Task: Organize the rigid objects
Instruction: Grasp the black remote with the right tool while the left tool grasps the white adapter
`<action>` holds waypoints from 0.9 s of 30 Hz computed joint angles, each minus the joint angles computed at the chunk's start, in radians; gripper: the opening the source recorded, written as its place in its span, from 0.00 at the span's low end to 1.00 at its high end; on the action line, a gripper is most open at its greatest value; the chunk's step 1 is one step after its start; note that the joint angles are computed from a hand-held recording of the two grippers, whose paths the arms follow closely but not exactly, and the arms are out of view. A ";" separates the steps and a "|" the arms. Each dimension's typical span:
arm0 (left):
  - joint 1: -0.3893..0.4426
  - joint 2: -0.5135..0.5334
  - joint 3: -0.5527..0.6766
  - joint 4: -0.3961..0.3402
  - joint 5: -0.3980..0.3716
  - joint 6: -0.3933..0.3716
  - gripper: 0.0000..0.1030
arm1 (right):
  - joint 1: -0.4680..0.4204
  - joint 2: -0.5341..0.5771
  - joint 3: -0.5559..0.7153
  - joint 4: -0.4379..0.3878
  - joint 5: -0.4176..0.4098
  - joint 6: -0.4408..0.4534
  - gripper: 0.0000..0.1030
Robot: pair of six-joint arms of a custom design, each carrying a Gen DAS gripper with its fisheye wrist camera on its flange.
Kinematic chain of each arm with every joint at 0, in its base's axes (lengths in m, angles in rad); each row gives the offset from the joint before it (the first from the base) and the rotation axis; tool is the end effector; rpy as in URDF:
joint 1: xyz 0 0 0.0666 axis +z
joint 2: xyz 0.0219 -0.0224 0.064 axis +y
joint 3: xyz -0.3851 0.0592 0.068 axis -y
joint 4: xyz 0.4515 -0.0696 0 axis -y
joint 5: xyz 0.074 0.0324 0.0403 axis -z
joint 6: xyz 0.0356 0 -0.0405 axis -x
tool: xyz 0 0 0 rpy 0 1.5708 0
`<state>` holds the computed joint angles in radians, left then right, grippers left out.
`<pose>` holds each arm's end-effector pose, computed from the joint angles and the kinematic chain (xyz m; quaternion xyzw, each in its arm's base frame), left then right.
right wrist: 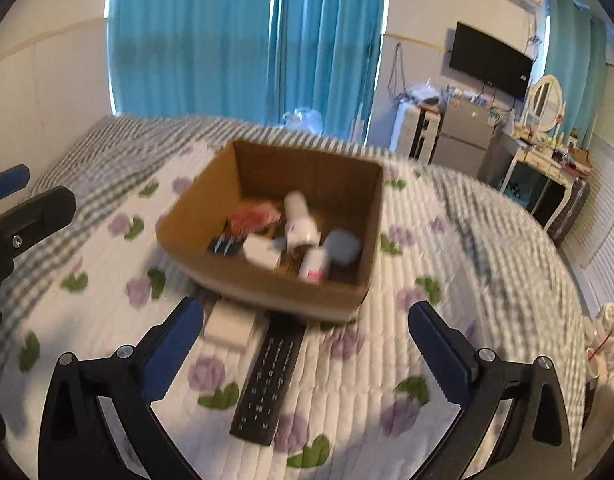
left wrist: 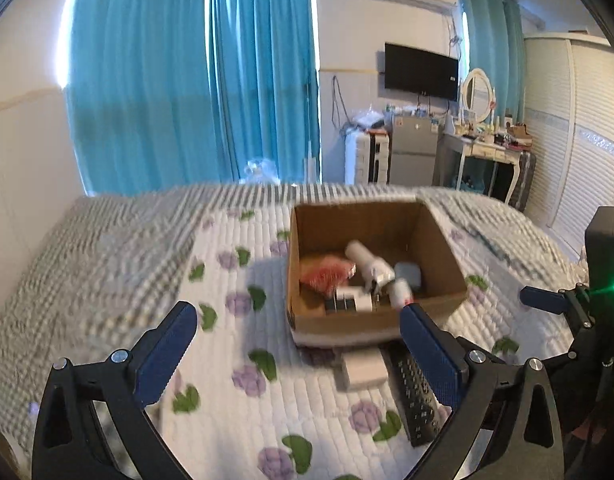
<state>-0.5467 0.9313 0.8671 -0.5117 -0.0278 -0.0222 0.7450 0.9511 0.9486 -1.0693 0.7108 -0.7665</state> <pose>0.3326 -0.2017 0.3914 0.2402 0.8453 -0.1119 0.4640 0.2757 0.2221 0.3937 0.0957 0.9075 -0.0866 0.3997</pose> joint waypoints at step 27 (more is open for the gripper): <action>0.036 0.163 -0.097 -0.002 -0.018 0.055 1.00 | -0.148 0.167 -0.150 0.199 -0.378 0.007 0.42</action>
<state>-0.5111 1.0938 0.7703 -0.5139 -0.0454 0.0324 0.5965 1.1183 0.7985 -0.8701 0.3333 -0.7593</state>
